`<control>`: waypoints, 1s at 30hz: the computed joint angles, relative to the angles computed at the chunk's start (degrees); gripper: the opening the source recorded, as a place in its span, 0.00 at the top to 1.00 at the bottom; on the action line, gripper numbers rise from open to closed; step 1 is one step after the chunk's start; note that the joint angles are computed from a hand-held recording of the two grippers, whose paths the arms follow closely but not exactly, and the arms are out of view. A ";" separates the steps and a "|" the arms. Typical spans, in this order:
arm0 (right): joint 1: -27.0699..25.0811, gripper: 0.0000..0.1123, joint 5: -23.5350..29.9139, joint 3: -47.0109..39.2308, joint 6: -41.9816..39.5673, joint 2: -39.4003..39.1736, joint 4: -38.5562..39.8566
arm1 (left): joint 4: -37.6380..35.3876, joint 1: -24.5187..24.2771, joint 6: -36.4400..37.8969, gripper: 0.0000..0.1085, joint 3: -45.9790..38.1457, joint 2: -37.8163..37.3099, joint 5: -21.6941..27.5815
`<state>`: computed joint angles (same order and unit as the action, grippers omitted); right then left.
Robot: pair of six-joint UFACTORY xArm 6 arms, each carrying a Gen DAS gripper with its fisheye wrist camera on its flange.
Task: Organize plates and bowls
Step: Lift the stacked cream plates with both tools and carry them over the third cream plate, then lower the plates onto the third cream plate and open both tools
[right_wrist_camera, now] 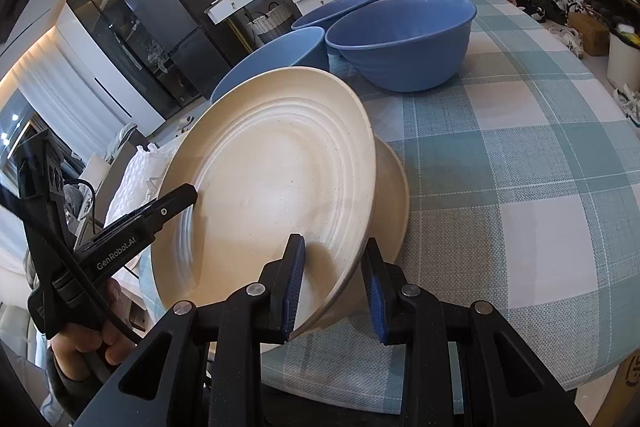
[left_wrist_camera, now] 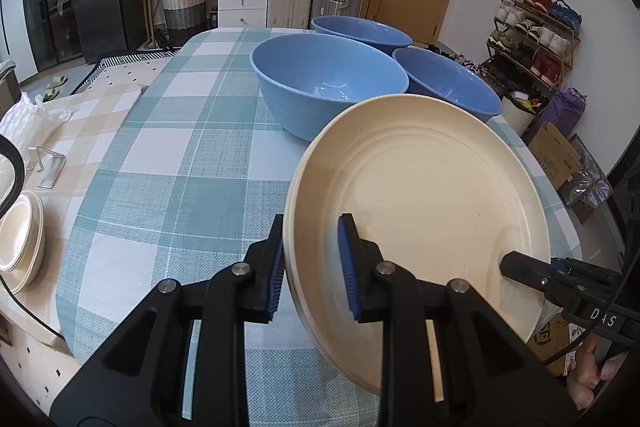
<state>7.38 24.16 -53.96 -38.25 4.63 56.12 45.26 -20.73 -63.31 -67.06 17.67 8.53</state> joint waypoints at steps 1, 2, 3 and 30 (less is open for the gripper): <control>-0.23 0.75 0.10 -0.34 -0.07 0.49 0.02 | 0.02 -0.05 0.06 0.80 -0.38 0.42 0.03; -0.25 0.75 0.07 -0.33 0.00 0.64 -0.13 | 0.11 -0.11 0.09 0.80 -0.88 0.93 0.21; -0.22 0.75 0.07 -0.46 0.31 0.87 -0.41 | 0.17 -0.07 0.15 0.80 -1.23 1.35 0.25; 1.63 0.74 -4.04 -2.42 6.88 4.44 -10.13 | -3.11 1.35 2.61 0.79 -3.48 6.98 -1.01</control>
<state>9.02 20.12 -56.38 -31.37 9.07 45.98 42.15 -19.38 -60.71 -70.54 24.64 7.52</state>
